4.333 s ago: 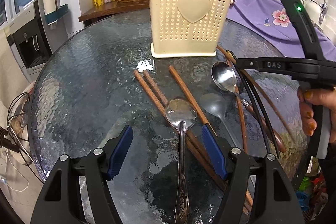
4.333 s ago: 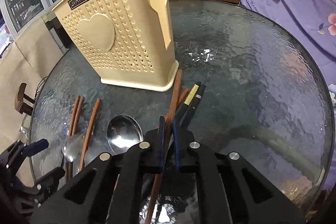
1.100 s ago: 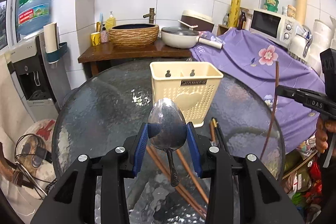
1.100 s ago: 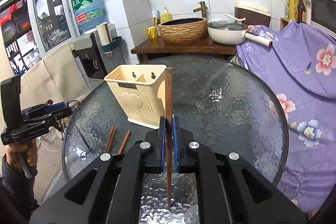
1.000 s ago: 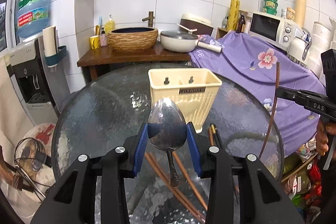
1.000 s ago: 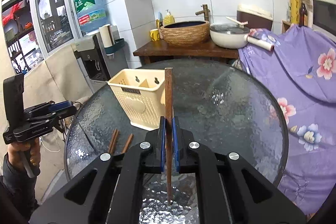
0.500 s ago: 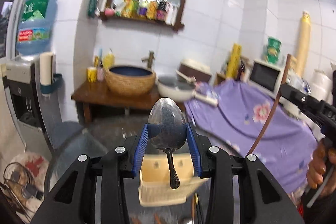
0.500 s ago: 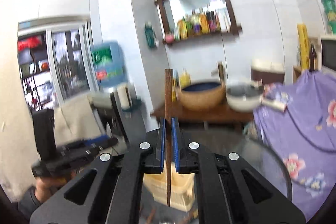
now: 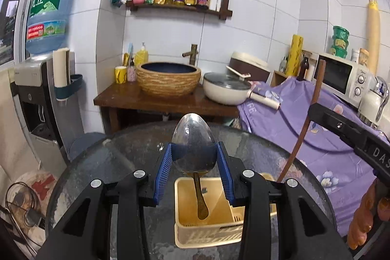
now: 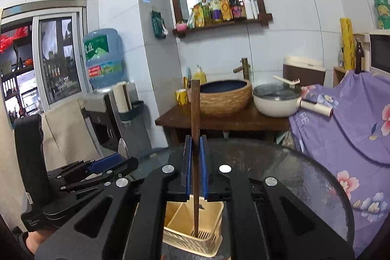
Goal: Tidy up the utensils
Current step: 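Carry the spoon over the holder and release it with the left tool while the right tool carries the chopstick, then lower the wooden chopstick into the holder and open the right tool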
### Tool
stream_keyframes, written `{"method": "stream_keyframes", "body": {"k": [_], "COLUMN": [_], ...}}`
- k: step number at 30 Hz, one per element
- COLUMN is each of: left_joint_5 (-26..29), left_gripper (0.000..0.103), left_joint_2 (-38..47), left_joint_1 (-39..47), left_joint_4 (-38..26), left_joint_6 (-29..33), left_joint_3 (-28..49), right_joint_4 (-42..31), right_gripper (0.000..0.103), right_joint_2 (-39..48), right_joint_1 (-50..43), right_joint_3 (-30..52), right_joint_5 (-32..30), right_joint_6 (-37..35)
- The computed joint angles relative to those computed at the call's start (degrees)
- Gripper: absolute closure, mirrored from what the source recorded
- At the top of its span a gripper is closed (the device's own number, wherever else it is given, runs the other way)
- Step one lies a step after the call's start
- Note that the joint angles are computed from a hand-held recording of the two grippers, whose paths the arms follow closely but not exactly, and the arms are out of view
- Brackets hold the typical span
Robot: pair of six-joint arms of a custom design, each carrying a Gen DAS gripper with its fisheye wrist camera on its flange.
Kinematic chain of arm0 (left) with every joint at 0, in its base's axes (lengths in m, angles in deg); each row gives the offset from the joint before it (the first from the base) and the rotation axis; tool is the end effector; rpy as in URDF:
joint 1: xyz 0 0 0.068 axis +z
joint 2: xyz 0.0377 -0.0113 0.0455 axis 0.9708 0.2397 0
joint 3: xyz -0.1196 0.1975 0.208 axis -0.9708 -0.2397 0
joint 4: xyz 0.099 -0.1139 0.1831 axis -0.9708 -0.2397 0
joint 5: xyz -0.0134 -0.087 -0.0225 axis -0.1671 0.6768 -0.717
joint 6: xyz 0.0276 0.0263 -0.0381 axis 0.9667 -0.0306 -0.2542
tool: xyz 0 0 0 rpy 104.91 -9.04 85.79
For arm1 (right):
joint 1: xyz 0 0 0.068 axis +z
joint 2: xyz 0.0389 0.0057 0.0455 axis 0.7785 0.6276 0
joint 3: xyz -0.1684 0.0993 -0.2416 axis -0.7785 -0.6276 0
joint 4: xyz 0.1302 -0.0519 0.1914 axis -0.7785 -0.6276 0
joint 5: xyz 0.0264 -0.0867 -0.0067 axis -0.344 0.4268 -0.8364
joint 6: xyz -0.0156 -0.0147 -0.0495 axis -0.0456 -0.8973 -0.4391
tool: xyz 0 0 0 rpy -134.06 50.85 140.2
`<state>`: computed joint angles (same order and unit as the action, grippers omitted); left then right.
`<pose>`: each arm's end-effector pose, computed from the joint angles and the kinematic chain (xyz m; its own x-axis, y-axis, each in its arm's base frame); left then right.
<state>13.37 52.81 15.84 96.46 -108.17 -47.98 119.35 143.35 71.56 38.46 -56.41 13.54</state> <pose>0.1590 -0.2197 0.1780 -0.4090 -0.1769 -0.8952 -0.1466 0.9810 -0.1269 0.2563 0.1083 0.2147 -0.3513 -0.0497 -0.9349 -0.6005 0.7781 0.1843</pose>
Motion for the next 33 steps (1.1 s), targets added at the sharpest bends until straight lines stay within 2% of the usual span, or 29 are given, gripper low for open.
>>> {"method": "stream_keyframes", "body": {"k": [7, 13, 25, 28, 30, 31, 32, 33], "left_joint_5": [4.29, 6.80, 7.00, 6.45, 4.87, 4.04, 3.14, 2.00], "left_gripper": [0.066, 0.066, 0.066, 0.063, 0.052, 0.045, 0.039, 0.038], "left_joint_2": [3.12, 6.80, 8.52, 8.22, 7.68, 7.29, 6.90, 6.22], "left_joint_1": [0.92, 1.28, 1.22, 0.61, -0.29, -0.77, -1.40, -2.34], "left_joint_4": [0.80, -1.02, -0.63, -0.06, -0.69, -0.55, -0.58, -1.05], "left_joint_6": [-2.08, -2.05, -0.96, -0.90, -1.02, -0.92, -0.90, -1.06], "left_joint_3": [-1.93, 0.28, 1.22, 0.94, 1.01, 0.73, 0.58, 0.40], "right_joint_4": [2.46, 1.65, 1.72, 1.58, 1.52, 2.20, 2.94, 4.64], "right_gripper": [0.096, 0.096, 0.095, 0.095, 0.090, 0.079, 0.061, 0.054], "right_joint_2": [4.48, 5.72, 7.42, 7.49, 7.53, 7.52, 7.40, 7.26], "right_joint_1": [0.47, 1.04, 0.49, -0.02, -0.16, -0.38, -0.72, -1.30], "right_joint_3": [-0.91, -0.33, -0.32, -0.38, -0.56, -0.97, -1.38, -2.32], "right_joint_5": [0.19, 1.00, 1.20, 0.78, 0.92, 1.04, 0.80, 0.28], "right_joint_6": [0.27, 0.16, 0.01, -0.07, -0.11, 0.00, 0.36, 1.07]}}
